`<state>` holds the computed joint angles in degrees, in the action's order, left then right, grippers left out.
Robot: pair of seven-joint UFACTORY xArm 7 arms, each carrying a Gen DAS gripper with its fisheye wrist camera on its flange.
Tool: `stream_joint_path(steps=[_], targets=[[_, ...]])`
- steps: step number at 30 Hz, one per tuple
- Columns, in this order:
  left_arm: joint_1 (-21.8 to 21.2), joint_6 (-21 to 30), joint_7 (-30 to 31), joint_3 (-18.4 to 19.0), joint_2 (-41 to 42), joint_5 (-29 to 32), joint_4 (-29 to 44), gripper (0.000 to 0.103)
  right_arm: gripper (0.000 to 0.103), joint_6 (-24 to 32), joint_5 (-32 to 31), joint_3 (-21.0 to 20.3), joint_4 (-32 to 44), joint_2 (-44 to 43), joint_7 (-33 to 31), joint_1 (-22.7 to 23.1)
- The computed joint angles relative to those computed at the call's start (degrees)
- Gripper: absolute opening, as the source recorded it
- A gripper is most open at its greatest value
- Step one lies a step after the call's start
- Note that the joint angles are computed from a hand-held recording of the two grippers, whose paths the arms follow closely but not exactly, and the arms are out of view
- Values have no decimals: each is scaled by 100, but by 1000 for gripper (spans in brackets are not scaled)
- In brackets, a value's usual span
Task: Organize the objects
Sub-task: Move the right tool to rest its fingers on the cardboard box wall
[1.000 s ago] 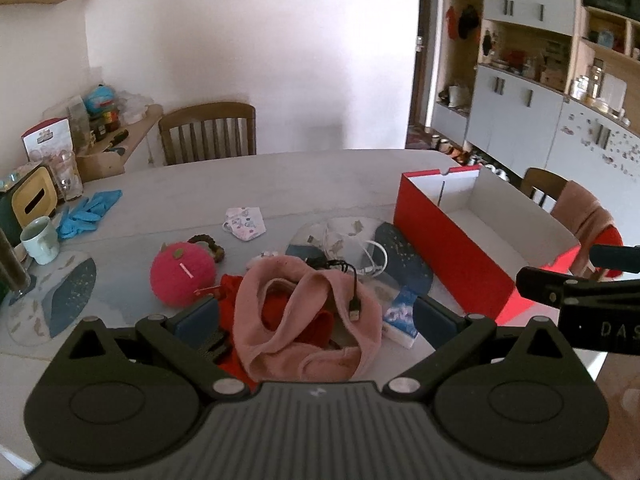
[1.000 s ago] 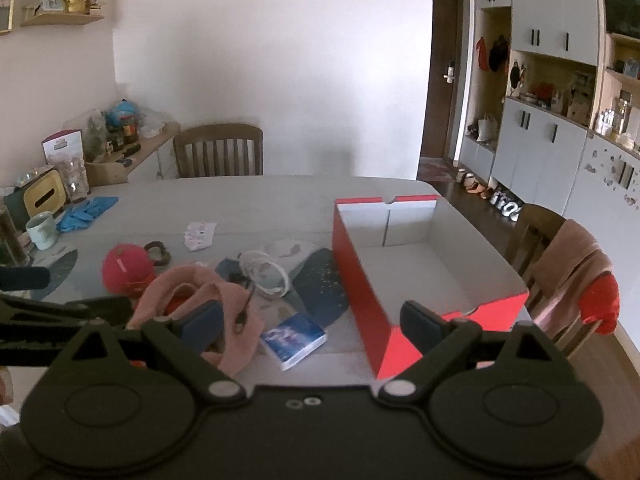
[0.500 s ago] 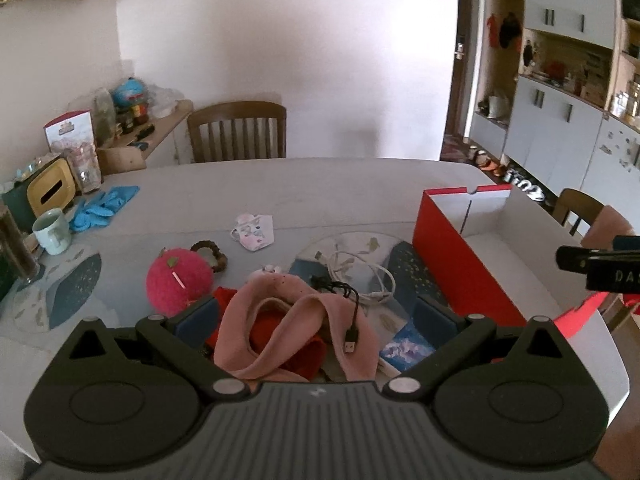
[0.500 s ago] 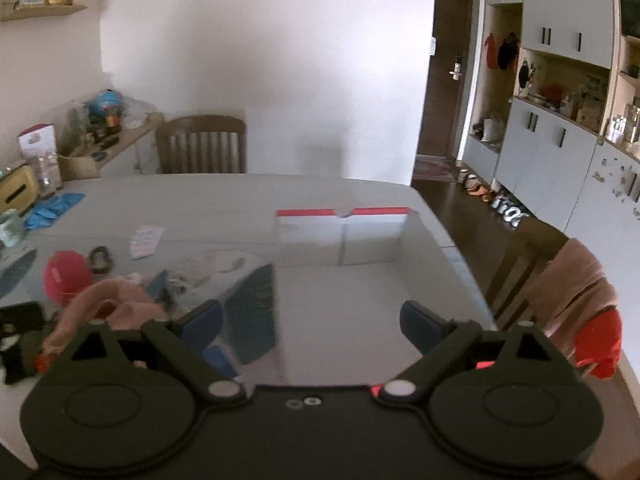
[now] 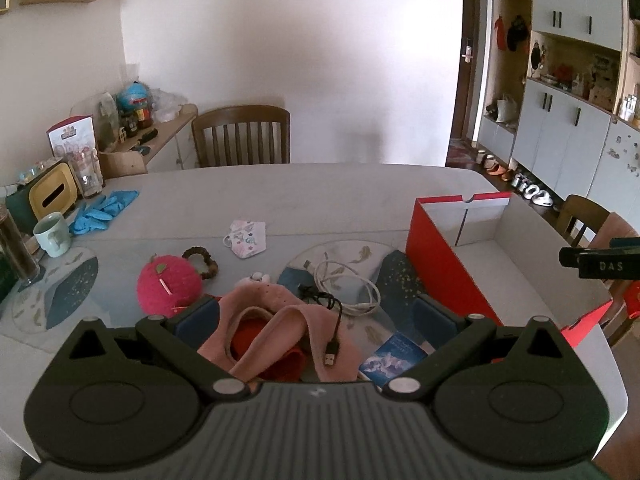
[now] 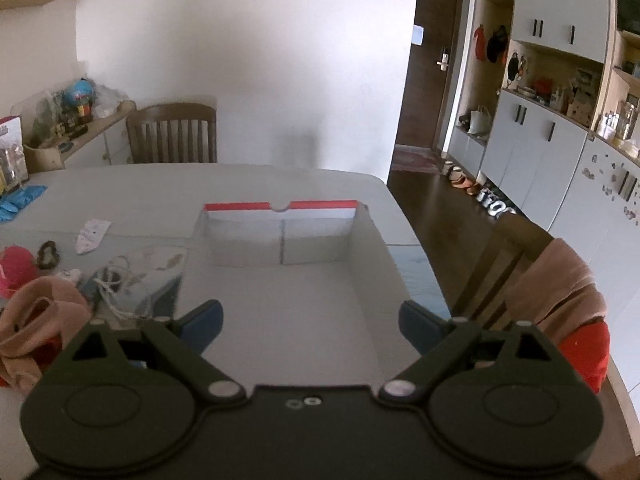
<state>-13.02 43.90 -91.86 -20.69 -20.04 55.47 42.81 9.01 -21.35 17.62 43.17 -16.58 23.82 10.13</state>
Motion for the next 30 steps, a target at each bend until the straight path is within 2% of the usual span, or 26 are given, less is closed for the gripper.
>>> stream_joint_path(steps=[6, 12, 18, 21, 24, 26, 30], targets=[[-30, 128, -79, -7, 109, -17, 108, 103, 89, -21, -501, -92, 432, 678, 42, -296], [-108, 353, -177, -31, 107, -27, 132, 103, 84, 154, -977, -518, 916, 1325, 202, -131], [-127, 218, -251, 30, -9, -121, 14, 103, 75, 341, 80, -970, 1415, 1952, -943, 196], [-101, 234, -210, 27, -71, -172, -20, 103, 71, 528, 229, -1112, 1684, 2211, -1114, 302], [-47, 160, -201, 27, -126, -147, -74, 103, 61, 755, 572, -1155, 1915, 2426, -1451, 337], [-11, 8, -149, 72, -188, -149, -152, 103, 50, 903, 698, -1195, 2054, 2554, -1522, 378], [149, -583, -148, 167, -389, -158, -393, 103, 37, 1105, 831, -1264, 2234, 2724, -1554, 449]])
